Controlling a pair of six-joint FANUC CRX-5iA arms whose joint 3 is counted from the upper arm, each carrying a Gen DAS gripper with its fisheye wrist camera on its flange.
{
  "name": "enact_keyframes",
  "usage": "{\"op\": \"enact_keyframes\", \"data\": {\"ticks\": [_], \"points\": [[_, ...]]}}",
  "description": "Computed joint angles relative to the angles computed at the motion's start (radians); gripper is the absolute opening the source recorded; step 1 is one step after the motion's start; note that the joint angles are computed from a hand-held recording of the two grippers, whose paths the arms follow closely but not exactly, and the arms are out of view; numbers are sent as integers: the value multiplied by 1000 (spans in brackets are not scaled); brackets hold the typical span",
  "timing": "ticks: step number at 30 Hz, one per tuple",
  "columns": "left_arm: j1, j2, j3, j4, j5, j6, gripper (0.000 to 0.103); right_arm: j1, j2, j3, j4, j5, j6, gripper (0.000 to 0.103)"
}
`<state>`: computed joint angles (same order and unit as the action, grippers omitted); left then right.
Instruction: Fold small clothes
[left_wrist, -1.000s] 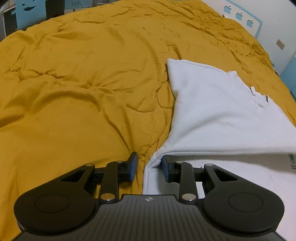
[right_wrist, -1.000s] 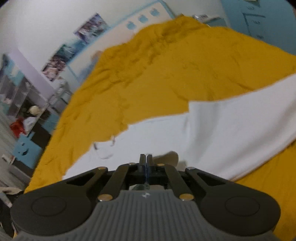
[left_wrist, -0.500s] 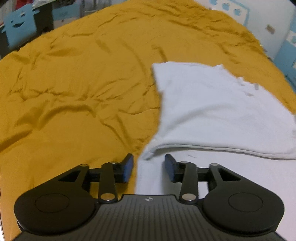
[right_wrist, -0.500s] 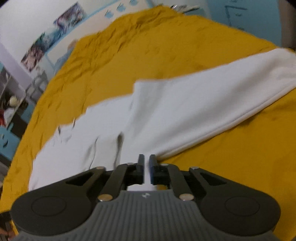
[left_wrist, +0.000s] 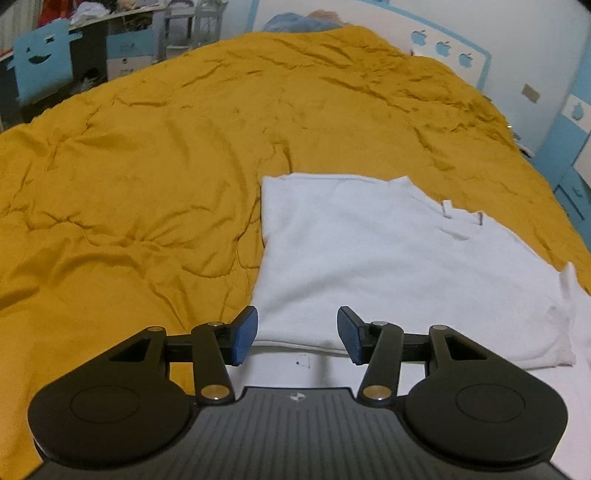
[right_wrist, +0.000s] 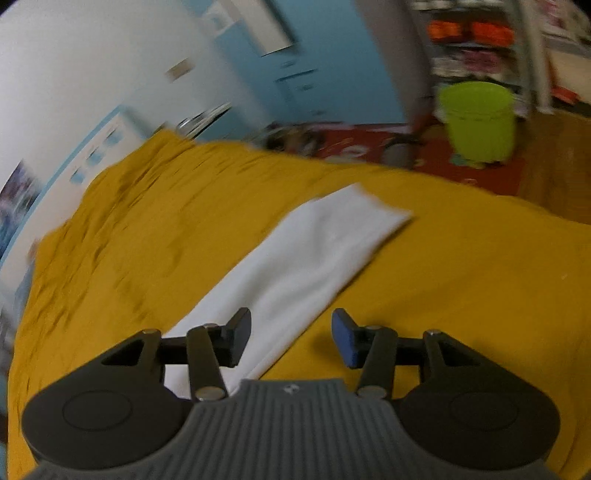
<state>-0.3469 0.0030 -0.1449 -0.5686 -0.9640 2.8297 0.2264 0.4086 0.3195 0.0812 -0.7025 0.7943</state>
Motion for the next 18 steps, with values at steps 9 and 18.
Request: {"op": "enact_keyframes", "data": {"ticks": [9, 18], "points": [[19, 88, 62, 46, -67, 14, 59, -83, 154, 144, -51, -4, -69, 43], [20, 70, 53, 51, -53, -9, 59, -23, 173, 172, 137, -2, -117, 9]]}}
